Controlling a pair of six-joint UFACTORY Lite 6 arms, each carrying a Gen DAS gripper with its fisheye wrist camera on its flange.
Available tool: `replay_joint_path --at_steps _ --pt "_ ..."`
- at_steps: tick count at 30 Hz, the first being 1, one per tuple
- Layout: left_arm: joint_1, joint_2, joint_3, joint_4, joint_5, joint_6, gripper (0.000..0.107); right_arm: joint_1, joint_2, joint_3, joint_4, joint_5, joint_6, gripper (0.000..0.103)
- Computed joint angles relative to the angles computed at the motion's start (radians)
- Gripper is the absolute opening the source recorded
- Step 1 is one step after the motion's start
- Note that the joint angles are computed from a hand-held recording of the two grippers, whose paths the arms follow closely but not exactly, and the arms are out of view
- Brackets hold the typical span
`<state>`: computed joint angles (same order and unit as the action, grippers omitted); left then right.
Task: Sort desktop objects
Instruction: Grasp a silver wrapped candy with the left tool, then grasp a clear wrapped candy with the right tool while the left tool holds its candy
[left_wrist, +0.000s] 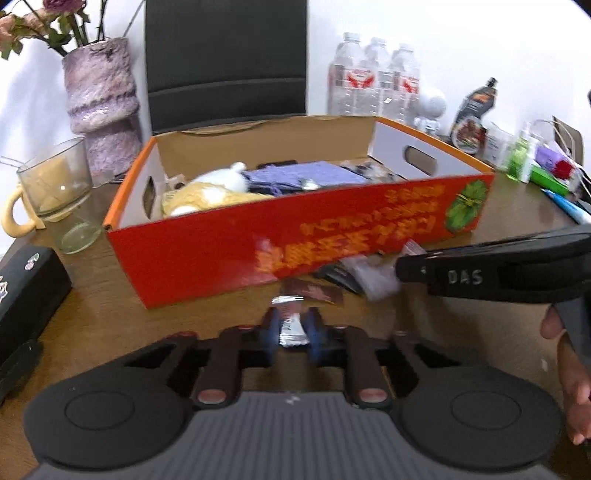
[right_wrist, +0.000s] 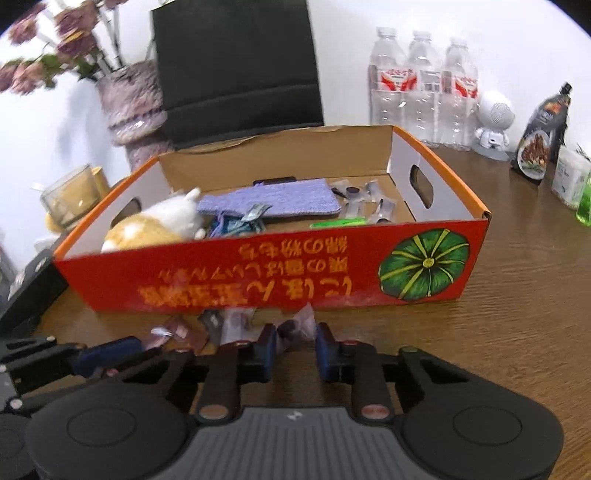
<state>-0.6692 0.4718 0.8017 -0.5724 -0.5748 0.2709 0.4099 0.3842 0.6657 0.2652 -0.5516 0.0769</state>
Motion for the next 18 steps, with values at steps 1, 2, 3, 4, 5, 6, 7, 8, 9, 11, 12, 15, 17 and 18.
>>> replay_joint_path --at_steps 1,2,3,4,5,6,7,8,9,11,12,15,17,18 --pt "-0.017 -0.011 -0.013 -0.031 -0.003 0.022 0.015 0.001 -0.021 -0.028 -0.015 -0.004 -0.005 0.018" --pt "-0.029 -0.024 -0.029 -0.047 -0.004 0.026 0.015 0.001 -0.045 -0.057 -0.03 0.0 -0.008 0.011" --pt "-0.039 -0.038 -0.044 -0.057 -0.003 0.019 0.015 -0.004 -0.078 -0.092 -0.064 0.008 0.004 0.009" --pt "-0.048 -0.053 -0.061 -0.068 -0.002 0.009 0.015 -0.017 -0.11 -0.125 -0.119 0.014 0.037 0.009" --pt "-0.058 -0.069 -0.077 -0.084 0.0 0.001 0.015 -0.028 -0.142 -0.158 -0.167 0.019 0.06 0.009" --pt "-0.068 -0.084 -0.091 -0.103 0.004 0.001 0.015 -0.032 -0.172 -0.19 -0.183 0.019 0.051 0.009" --pt "-0.081 -0.1 -0.106 -0.126 0.006 0.003 0.015 -0.034 -0.202 -0.221 -0.193 0.018 0.038 0.009" --pt "-0.095 -0.114 -0.118 -0.159 0.006 0.009 0.015 -0.031 -0.227 -0.251 -0.185 0.01 0.012 0.009" --pt "-0.11 -0.129 -0.131 -0.193 0.003 0.016 0.015 -0.027 -0.251 -0.278 -0.177 0.004 -0.013 0.009" --pt "-0.142 -0.168 -0.162 -0.256 -0.009 0.021 0.015 -0.015 -0.287 -0.314 -0.155 0.003 -0.057 0.009" --pt "-0.155 -0.187 -0.178 -0.281 -0.015 0.018 0.015 -0.01 -0.299 -0.324 -0.144 0.002 -0.075 0.012" --pt "-0.182 -0.236 -0.215 -0.349 -0.048 0.017 0.015 -0.008 -0.259 -0.279 -0.128 -0.018 -0.08 0.027" --pt "-0.196 -0.273 -0.237 -0.389 -0.066 0.03 0.015 -0.028 -0.194 -0.21 -0.168 -0.033 -0.039 0.031" --pt "-0.201 -0.292 -0.247 -0.405 -0.072 0.038 0.015 -0.034 -0.163 -0.175 -0.176 -0.035 -0.035 0.031"
